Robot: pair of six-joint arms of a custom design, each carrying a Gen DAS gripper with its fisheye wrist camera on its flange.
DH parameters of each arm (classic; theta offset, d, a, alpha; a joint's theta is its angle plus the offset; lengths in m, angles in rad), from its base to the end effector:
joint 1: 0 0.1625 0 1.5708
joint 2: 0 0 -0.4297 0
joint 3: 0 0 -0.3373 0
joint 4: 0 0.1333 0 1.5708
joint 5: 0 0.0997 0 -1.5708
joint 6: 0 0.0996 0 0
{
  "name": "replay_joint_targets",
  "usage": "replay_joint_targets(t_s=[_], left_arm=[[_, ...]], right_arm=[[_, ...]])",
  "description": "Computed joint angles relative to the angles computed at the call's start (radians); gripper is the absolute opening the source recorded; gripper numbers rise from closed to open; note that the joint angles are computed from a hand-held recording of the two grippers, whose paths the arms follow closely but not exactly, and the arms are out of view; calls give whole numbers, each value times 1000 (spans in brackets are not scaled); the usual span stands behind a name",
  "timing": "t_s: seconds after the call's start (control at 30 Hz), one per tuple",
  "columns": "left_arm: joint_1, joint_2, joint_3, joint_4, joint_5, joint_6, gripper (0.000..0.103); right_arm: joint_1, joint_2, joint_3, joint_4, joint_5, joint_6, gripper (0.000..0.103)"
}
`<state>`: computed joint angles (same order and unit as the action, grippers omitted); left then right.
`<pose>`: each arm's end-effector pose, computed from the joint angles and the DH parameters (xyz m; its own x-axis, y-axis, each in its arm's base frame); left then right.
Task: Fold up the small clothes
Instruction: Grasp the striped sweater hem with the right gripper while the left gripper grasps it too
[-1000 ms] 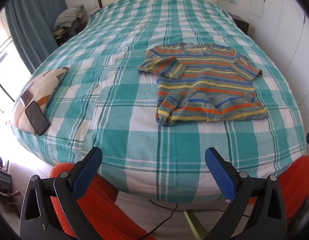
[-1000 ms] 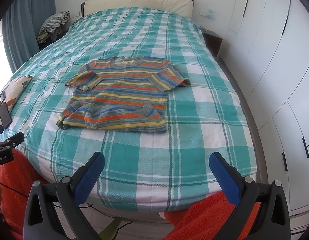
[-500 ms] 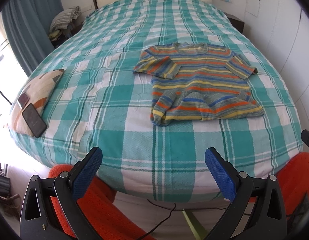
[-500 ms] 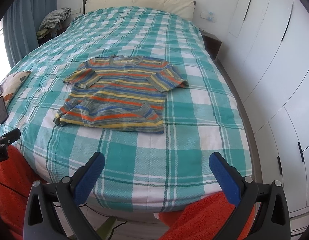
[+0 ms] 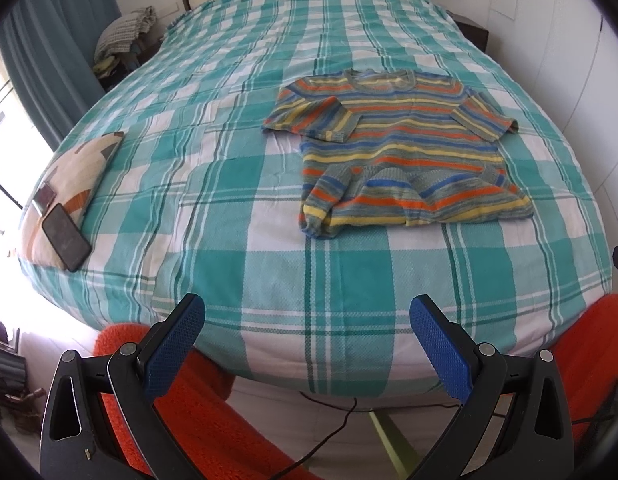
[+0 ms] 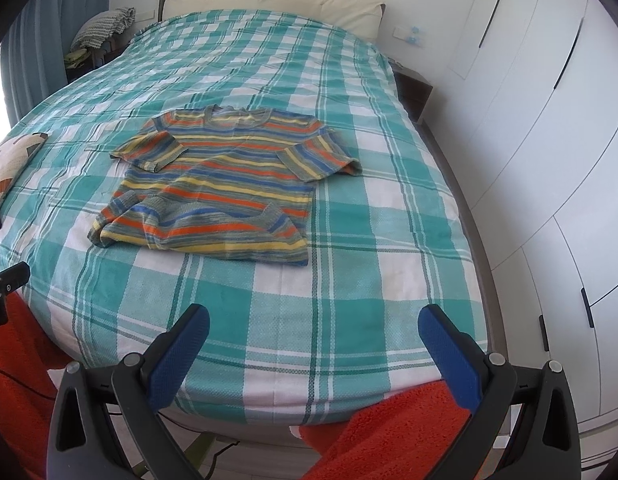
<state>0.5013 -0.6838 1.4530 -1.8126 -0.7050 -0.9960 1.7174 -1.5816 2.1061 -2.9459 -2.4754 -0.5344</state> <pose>-0.4512 -0.4857 0.0934 -0.6226 0.0606 -0.7802 0.4327 0.8573 -0.2787 0.1127 -0.3870 0.4576 -0.5513 0.0931 0.8291 -0.4383 0.8133 -0.3828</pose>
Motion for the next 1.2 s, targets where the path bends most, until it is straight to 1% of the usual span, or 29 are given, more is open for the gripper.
replay_joint_targets(t_s=[0.07, 0.1, 0.13, 0.17, 0.2, 0.23, 0.27, 0.3, 0.33, 0.37, 0.4, 0.47, 0.5, 0.53, 0.57, 0.6, 0.63, 0.67, 0.7, 0.73, 0.77, 0.8, 0.83, 0.9, 0.93, 1.0, 1.07, 1.13, 1.2], left_arm=[[7, -1, 8, -21, -10, -3, 102], [18, -7, 25, -77, -36, 17, 102], [38, -15, 49, -169, -92, 68, 102], [66, -16, 56, -230, -169, 126, 102], [97, -9, 44, -249, -238, 174, 102], [125, 0, 32, -262, -274, 216, 102], [146, 10, 22, -279, -273, 257, 101], [164, 22, 6, -291, -249, 293, 101], [179, 37, -14, -304, -217, 327, 101], [195, 55, -40, -318, -189, 365, 101], [213, 78, -76, -333, -164, 412, 101], [247, 134, -154, -376, -135, 529, 100], [264, 170, -211, -362, -131, 575, 94], [281, 207, -273, -331, -134, 608, 78], [298, 246, -341, -277, -143, 624, 70], [314, 283, -409, -214, -156, 626, 58], [326, 315, -466, -159, -167, 627, 52], [333, 338, -497, -134, -172, 634, 48], [335, 353, -511, -132, -178, 652, 30], [335, 358, -508, -152, -194, 682, 3], [330, 350, -481, -193, -192, 710, 4], [320, 325, -424, -276, -189, 747, 3], [314, 288, -359, -365, -220, 786, 3], [297, 193, -214, -513, -278, 838, 3], [285, 139, -139, -568, -303, 868, 3], [250, 26, 15, -642, -343, 921, 3], [217, -61, 122, -638, -376, 936, 3], [187, -120, 197, -574, -380, 917, 3], [173, -149, 244, -478, -370, 855, 6]], right_arm=[[-3, 0, -1, 1, 3, 1, 103], [-6, -2, -2, 6, 11, 3, 103], [-9, -9, 0, 11, 32, 1, 103], [-25, -25, 0, 24, 93, -12, 103], [-53, -45, 0, 37, 180, -42, 103], [-91, -59, -6, 53, 280, -84, 103], [-128, -59, -16, 60, 354, -132, 103], [-161, -46, -35, 61, 404, -176, 103], [-191, -15, -66, 66, 441, -212, 103], [-219, 17, -109, 98, 477, -236, 103], [-244, 56, -165, 147, 505, -250, 103], [-270, 159, -283, 203, 501, -267, 103], [-284, 211, -352, 264, 503, -262, 101], [-295, 266, -427, 340, 490, -246, 93], [-302, 317, -497, 415, 470, -223, 85], [-313, 367, -569, 508, 451, -185, 72], [-323, 407, -626, 589, 446, -145, 65], [-334, 433, -660, 640, 451, -118, 61], [-341, 453, -686, 684, 464, -103, 50], [-348, 467, -703, 734, 477, -91, 31], [-348, 471, -698, 743, 478, -95, 16], [-342, 459, -667, 710, 476, -124, 7], [-341, 433, -635, 691, 506, -156, 7], [-343, 349, -572, 695, 596, -204, 7], [-342, 291, -535, 708, 639, -245, 7], [-338, 167, -457, 738, 684, -327, 7], [-342, 54, -392, 780, 692, -389, 7], [-351, -31, -324, 786, 653, -436, 7], [-381, -81, -264, 753, 597, -457, 8]])
